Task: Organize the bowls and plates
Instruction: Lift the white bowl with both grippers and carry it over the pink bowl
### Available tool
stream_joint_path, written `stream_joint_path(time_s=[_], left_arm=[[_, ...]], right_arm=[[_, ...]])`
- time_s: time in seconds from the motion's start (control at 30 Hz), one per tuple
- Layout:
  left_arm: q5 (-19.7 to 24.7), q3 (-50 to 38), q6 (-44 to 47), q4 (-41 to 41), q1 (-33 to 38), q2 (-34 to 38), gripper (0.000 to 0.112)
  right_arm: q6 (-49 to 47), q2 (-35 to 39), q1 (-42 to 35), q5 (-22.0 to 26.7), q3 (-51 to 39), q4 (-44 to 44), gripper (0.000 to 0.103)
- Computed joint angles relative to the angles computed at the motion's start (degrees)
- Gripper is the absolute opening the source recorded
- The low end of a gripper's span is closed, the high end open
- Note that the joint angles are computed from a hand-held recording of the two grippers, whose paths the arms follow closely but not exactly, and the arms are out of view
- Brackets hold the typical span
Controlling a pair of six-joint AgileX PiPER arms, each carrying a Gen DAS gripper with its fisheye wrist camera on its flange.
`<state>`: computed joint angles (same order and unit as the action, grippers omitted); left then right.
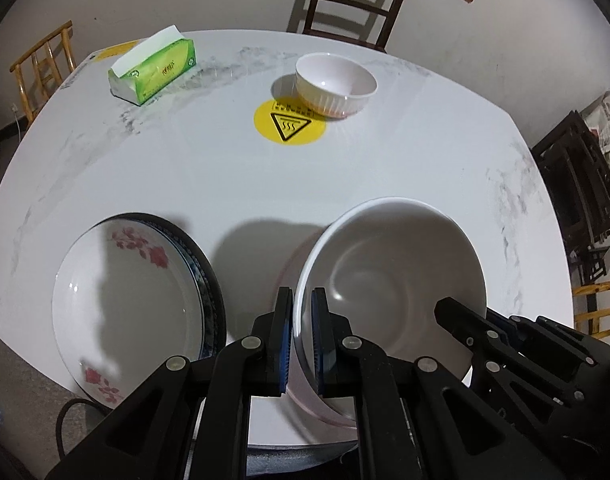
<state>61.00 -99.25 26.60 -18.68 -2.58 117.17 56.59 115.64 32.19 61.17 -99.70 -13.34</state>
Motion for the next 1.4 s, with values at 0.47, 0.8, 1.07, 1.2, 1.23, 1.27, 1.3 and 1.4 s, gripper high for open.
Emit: stream_joint_path(time_s=[0.47,0.8,1.07,1.2,1.23,1.27,1.3,1.4], left_arm=[[-2.69,2.66,-1.52,3.80,-2.07,1.13,0.006],[-4.34,3.43,-2.34,5.74,-3.29,1.77,0.007],[-4.14,3.21,-2.24,5.47,-3.22,1.96,0.007],[-4.02,2.79,-1.97,4.90,-2.96,2.43,0.007],[-3.99,2.78,-1.99,4.83,-2.97,2.44,0.007],[-4.03,2.76,-2.00,4.72,-2.95,2.48,0.007],[-4.02,2.71,-1.97,4.70,-2.96,2.53,0.007],[-3.66,2.25,-1.98,4.68,-2.90,2.79,0.007]], right_arm=[[-1.47,1.06,-1.36,-1.93,2.38,3.09,0.010],[-2.53,2.55,-2.25,-1.49,1.53,4.17,0.010],[-2.80,4.13,-2.23,-0.12,-0.77,4.09,0.012],[-2.60,4.29,-2.31,0.20,-1.10,4.08,0.012],[-2.49,4.31,-2.32,0.19,-1.11,4.07,0.012],[-2.53,4.40,-2.36,0.26,-1.23,4.11,0.012],[-2.49,4.44,-2.40,0.25,-1.27,4.14,0.012],[-2.59,4.74,-2.60,0.61,-1.79,4.41,0.012]])
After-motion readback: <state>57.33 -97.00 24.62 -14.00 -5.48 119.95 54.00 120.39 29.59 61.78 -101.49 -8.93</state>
